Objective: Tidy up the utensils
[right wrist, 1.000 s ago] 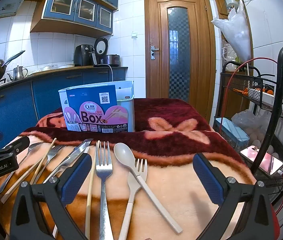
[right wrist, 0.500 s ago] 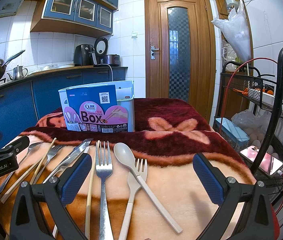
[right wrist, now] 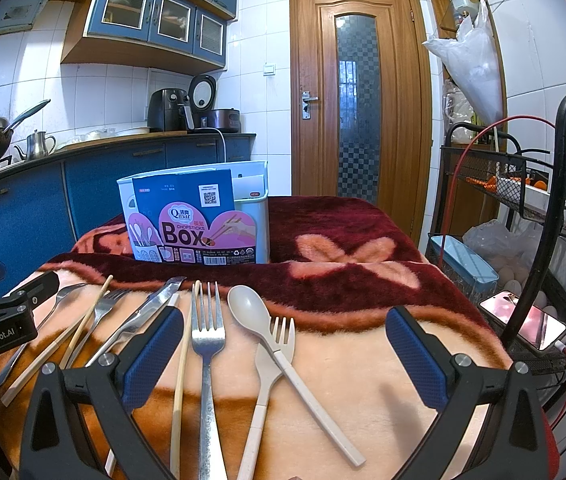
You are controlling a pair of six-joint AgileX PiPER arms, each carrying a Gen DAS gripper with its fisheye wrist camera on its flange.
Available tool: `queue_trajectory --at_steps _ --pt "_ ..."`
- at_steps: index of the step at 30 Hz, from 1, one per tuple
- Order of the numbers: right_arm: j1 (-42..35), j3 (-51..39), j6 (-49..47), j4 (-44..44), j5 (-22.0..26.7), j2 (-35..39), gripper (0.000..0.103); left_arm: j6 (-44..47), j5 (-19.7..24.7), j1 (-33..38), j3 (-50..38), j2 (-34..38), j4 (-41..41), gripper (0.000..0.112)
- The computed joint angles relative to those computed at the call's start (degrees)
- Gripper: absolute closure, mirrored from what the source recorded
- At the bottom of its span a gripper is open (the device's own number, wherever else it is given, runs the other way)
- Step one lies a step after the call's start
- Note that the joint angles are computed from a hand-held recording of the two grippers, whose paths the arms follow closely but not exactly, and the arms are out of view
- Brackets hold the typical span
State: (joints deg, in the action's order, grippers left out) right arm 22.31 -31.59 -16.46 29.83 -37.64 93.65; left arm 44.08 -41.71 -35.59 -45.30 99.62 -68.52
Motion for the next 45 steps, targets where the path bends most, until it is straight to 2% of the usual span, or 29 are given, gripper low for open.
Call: queue_trajectory --at_steps 42,45 --pt "-0.03 -0.60 0.31 -0.41 0.90 0.55 0.000 -0.06 -0.56 -0.60 0.13 0.30 -0.36 0.010" --pt "-0.94 -0.90 1.97 -2.42 1.57 0.79 0.000 1.79 0.72 -0.20 -0.49 0.17 -1.74 0.010"
